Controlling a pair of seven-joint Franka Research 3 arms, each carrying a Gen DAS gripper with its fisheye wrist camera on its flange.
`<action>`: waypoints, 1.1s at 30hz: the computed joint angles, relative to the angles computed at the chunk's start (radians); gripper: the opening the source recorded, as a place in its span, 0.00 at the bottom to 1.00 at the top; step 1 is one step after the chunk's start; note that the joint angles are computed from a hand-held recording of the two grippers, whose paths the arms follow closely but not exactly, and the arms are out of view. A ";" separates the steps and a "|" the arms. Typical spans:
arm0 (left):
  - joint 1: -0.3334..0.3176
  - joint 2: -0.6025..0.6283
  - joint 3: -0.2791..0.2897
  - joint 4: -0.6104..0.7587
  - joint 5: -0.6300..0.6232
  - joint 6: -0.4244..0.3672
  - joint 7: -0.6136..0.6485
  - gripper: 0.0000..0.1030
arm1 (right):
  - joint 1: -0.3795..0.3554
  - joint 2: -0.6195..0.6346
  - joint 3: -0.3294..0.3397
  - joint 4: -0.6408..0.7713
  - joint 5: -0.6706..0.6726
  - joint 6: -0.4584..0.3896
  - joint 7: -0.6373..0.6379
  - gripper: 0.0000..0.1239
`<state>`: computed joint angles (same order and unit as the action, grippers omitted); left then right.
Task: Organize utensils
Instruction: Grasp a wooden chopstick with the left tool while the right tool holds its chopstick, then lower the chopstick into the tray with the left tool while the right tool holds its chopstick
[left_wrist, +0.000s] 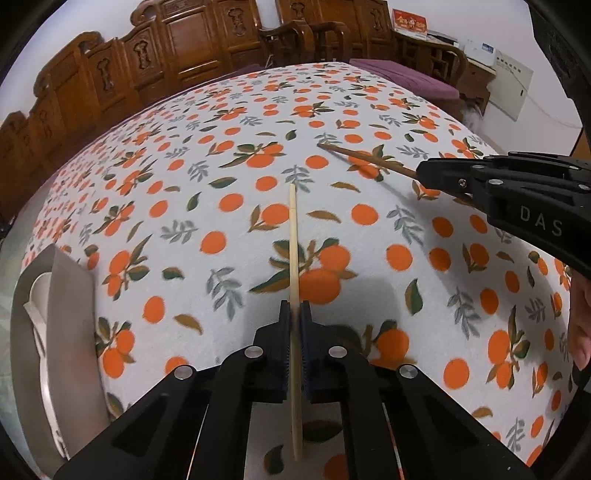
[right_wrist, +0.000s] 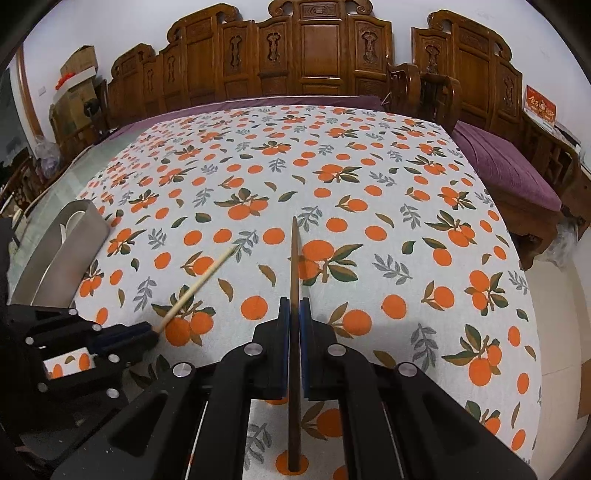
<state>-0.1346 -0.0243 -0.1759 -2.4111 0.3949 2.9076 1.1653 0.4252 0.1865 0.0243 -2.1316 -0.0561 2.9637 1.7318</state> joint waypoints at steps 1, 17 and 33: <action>0.001 -0.009 0.001 -0.007 -0.003 -0.001 0.003 0.04 | -0.001 -0.001 0.003 -0.003 0.005 0.000 -0.003 0.05; -0.009 -0.294 0.054 -0.182 -0.129 -0.001 0.120 0.04 | 0.007 -0.035 0.061 -0.065 0.160 0.014 -0.093 0.05; 0.016 -0.500 0.140 -0.315 -0.195 -0.005 0.222 0.04 | 0.063 -0.131 0.073 -0.122 -0.061 0.015 0.096 0.05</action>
